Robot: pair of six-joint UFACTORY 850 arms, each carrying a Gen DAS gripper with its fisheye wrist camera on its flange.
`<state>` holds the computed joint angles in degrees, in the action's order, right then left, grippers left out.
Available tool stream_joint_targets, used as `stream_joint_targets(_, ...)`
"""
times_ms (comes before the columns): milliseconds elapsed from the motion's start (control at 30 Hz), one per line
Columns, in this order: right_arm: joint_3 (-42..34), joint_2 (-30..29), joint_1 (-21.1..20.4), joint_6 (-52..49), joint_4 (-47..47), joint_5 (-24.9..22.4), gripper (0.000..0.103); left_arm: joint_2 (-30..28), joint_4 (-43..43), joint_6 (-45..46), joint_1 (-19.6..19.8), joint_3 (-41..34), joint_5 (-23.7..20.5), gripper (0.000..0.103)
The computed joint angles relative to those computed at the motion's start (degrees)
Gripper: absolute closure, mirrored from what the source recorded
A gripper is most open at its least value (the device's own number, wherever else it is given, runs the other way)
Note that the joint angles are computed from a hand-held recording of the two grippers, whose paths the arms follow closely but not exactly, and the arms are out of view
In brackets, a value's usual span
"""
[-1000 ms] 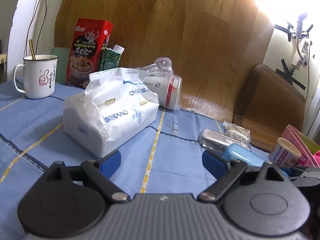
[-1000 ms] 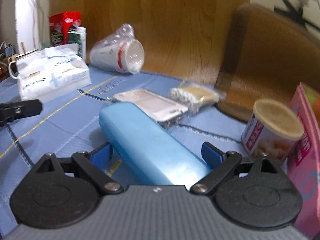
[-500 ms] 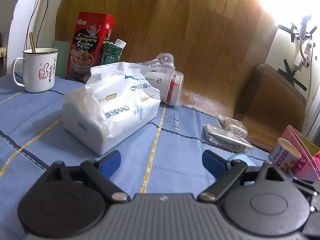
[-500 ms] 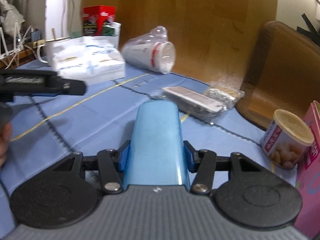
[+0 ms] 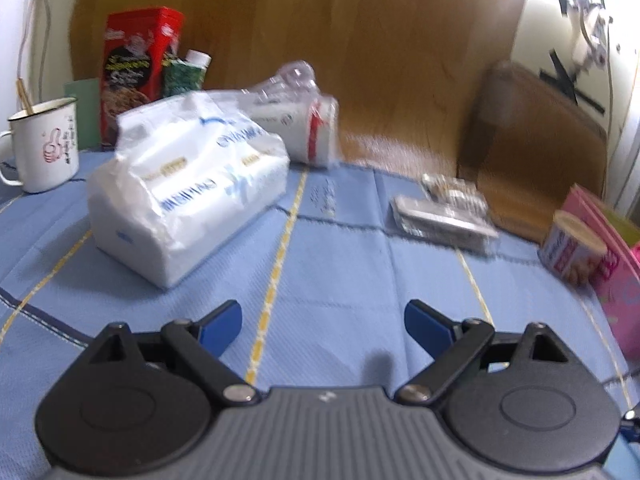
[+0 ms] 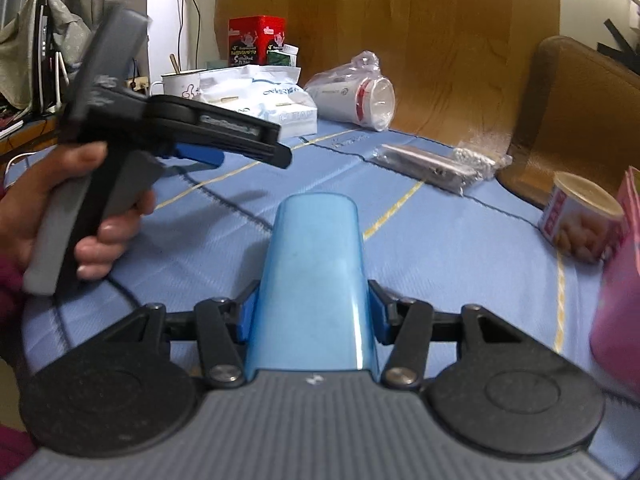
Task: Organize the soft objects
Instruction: 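Lift the blue case toward the left gripper while the left gripper grasps it, then lower the blue case into the pink tin with the left gripper and release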
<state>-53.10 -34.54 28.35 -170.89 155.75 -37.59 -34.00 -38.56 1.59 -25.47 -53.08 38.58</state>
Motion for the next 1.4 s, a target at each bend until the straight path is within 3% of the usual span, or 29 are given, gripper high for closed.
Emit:
stream_joint_targets(33, 0.81, 0.42, -0.23, -0.32, 0.55, -0.48, 0.046, 0.22, 0.61, -0.49, -0.18, 0.37, 0.13, 0.011)
stream_joint_targets(100, 2.26, 1.07, -0.48, -2.45, 3.58, -1.26, 0.032, 1.24, 5.87, -7.21, 0.02, 2.35, 0.86, 0.011)
stream_joint_targets(200, 4.05, 1.88, -1.55, -0.84, 3.02, -2.34, 0.031, 3.29, 12.87, -17.69, -0.29, 5.84, 2.98, 0.011)
stream_joint_targets(367, 6.58, 2.71, -2.27, -1.17, 2.47, -4.8, 0.031, 7.25, 31.35, -35.37, -0.33, 9.6, 2.74, 0.011)
stream_joint_targets(500, 7.44, 2.62, -2.7, -1.27, 1.19, -6.84, 0.031, 7.51, 32.25, -34.46, -3.1, 8.17, -3.09, 0.011)
stream_joint_targets(533, 7.67, 2.52, -2.95, -1.31, 0.77, -7.59, 0.036, 6.81, 35.12, -37.04, -3.48, 7.27, -4.71, 0.012)
stream_joint_targets(600, 8.1, 2.49, -3.41, -0.68, -0.8, -9.02, 0.047, 5.95, 33.94, -35.0, -5.02, 6.49, -4.51, 0.014)
stream_joint_targets(633, 8.27, 2.45, -3.67, -0.12, -1.55, -9.57, 0.047, 5.33, 34.68, -33.72, -5.63, 5.3, -5.68, 0.022)
stream_joint_targets(700, 8.7, 2.42, -4.03, 0.31, -2.6, -10.75, 0.047, 4.58, 36.35, -34.81, -5.98, 3.88, -6.11, 0.023)
stream_joint_targets(900, 11.96, 4.37, -5.58, -3.11, 4.72, -19.22, 0.047, 5.12, 34.45, -26.84, -7.96, -1.58, -6.84, 0.03)
stream_joint_targets(1100, 13.4, 6.82, -8.63, -8.13, 15.48, -27.41, 0.047, -0.15, 34.25, -15.89, -10.74, -15.44, -10.91, 0.03)
stream_joint_targets(1300, 10.14, 5.74, -12.89, -5.5, 21.73, -24.94, 0.047, -11.04, 45.27, -22.32, -11.45, -32.55, -18.31, 0.032)
stream_joint_targets(1400, 7.26, 3.96, -14.62, -3.37, 22.57, -21.13, 0.047, -15.45, 42.22, -19.28, -12.0, -38.85, -20.92, 0.032)
